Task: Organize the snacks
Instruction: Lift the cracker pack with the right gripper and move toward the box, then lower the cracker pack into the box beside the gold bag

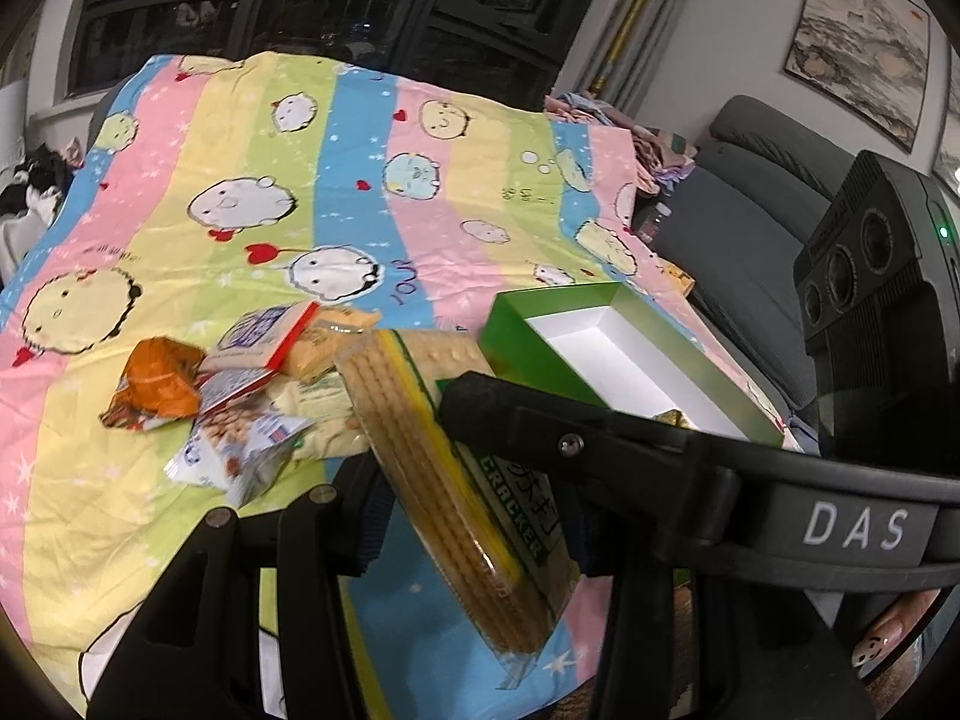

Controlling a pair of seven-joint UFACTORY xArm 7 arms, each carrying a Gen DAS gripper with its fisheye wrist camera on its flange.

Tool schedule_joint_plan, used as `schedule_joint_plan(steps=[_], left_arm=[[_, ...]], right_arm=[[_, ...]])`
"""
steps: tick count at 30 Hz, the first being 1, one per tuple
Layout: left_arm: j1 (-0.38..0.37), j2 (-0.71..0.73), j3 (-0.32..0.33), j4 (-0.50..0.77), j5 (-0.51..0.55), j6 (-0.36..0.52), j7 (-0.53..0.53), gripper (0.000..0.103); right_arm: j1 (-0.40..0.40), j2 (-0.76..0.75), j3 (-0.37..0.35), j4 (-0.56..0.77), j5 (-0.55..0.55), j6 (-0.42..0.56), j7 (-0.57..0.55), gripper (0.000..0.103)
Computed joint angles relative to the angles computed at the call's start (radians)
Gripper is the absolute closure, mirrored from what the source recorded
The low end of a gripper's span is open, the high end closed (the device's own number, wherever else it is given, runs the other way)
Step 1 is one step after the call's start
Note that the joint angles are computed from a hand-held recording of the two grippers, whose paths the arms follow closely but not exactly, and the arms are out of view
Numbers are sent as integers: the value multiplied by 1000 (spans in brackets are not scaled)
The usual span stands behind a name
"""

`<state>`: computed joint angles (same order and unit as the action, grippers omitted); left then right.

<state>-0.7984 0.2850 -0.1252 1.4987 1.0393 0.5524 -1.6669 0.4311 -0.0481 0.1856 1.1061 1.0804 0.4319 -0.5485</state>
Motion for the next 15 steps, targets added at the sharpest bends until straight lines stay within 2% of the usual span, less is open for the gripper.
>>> schedule_joint_plan(steps=[7, 15], left_arm=[[-22, 91, 11, 133, -70, 1, 127, 58], [-74, 195, 58, 285, -175, -4, 275, 58]], right_arm=[[-22, -34, -29, -29, 55, 2, -29, 60], [-44, -68, -60, -60, 102, 0, -54, 60]])
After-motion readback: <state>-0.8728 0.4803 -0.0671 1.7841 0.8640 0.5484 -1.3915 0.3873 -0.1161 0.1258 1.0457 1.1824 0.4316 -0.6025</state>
